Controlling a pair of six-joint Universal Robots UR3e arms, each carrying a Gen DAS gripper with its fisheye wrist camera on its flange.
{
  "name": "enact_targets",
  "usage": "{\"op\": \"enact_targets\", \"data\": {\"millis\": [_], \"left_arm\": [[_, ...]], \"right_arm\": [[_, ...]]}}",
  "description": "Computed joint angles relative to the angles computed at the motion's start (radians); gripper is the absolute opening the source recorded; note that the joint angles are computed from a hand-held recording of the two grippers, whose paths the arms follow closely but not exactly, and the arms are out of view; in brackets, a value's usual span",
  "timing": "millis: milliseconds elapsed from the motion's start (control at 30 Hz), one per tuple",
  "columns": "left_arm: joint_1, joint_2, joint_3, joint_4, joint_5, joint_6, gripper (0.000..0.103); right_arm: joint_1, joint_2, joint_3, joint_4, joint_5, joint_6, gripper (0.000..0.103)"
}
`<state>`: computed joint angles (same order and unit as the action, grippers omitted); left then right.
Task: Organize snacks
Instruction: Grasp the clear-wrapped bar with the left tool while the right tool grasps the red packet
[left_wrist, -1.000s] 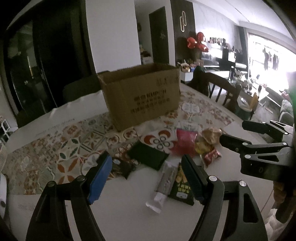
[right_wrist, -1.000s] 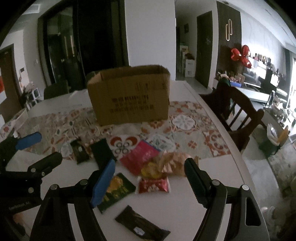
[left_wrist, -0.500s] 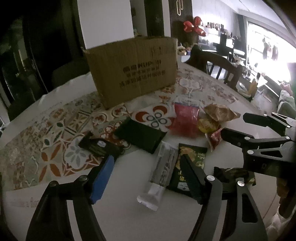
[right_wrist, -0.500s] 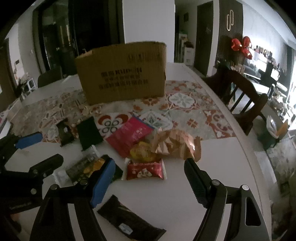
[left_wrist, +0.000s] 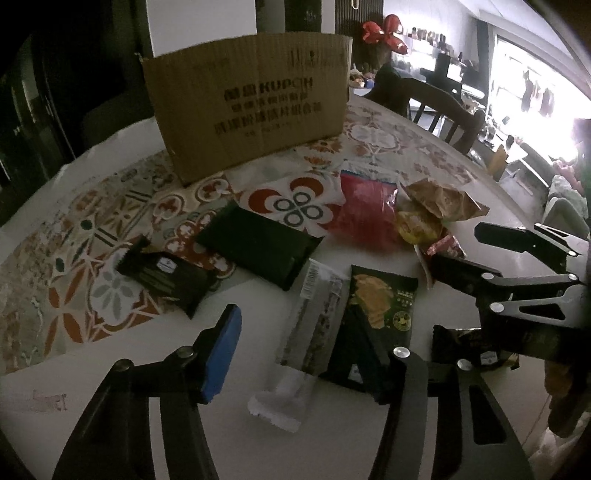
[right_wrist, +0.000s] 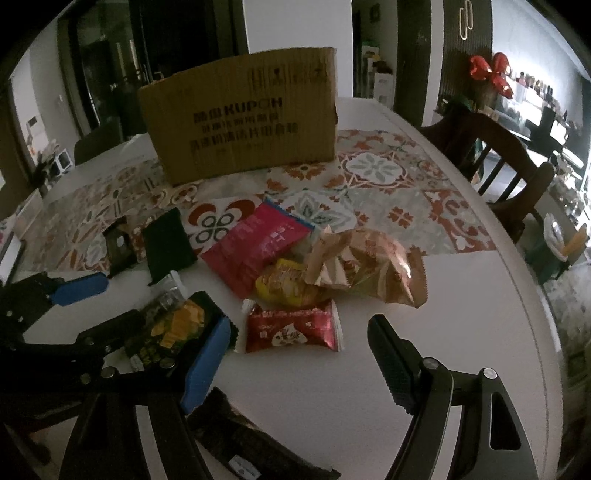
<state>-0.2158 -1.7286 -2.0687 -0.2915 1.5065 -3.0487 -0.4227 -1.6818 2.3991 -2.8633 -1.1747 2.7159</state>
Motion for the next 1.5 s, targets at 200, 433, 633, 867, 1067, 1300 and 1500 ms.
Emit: {"op": "enact_targets", "data": {"millis": [200, 433, 633, 867, 1067, 1300, 1500], "left_arm": [[0.002, -0.036, 0.024, -0.004, -0.013, -0.006, 0.051], [0.013, -0.041, 0.026, -0.006, -0.051, -0.010, 0.041], [0.030, -0.041, 0.032, -0.028, -0.096, -0.028, 0.034], [0.021, -0.047, 0.012, 0.018, -0.085, -0.022, 0.026], [0.021, -0.043, -0.007, 0.046, -0.087, -0.034, 0.023], [0.026, 0.024, -0.055, 0.061, -0.096, -0.054, 0.020], [0.023, 0.103, -0.090, 0.081, -0.089, -0.080, 0.019]], "right_arm": [[0.010, 0.045, -0.016, -0.020, -0.008, 0.008, 0.077], [0.019, 0.071, -0.026, -0.022, -0.014, 0.005, 0.075], [0.020, 0.086, -0.026, -0.017, -0.004, -0.006, 0.057], [0.015, 0.062, -0.011, -0.008, -0.001, -0.015, 0.053], [0.007, 0.021, 0.013, 0.008, 0.008, -0.027, 0.053], [-0.007, -0.057, 0.042, 0.037, 0.037, -0.049, 0.053], [-0.035, -0.159, 0.059, 0.104, 0.085, -0.070, 0.053]]}}
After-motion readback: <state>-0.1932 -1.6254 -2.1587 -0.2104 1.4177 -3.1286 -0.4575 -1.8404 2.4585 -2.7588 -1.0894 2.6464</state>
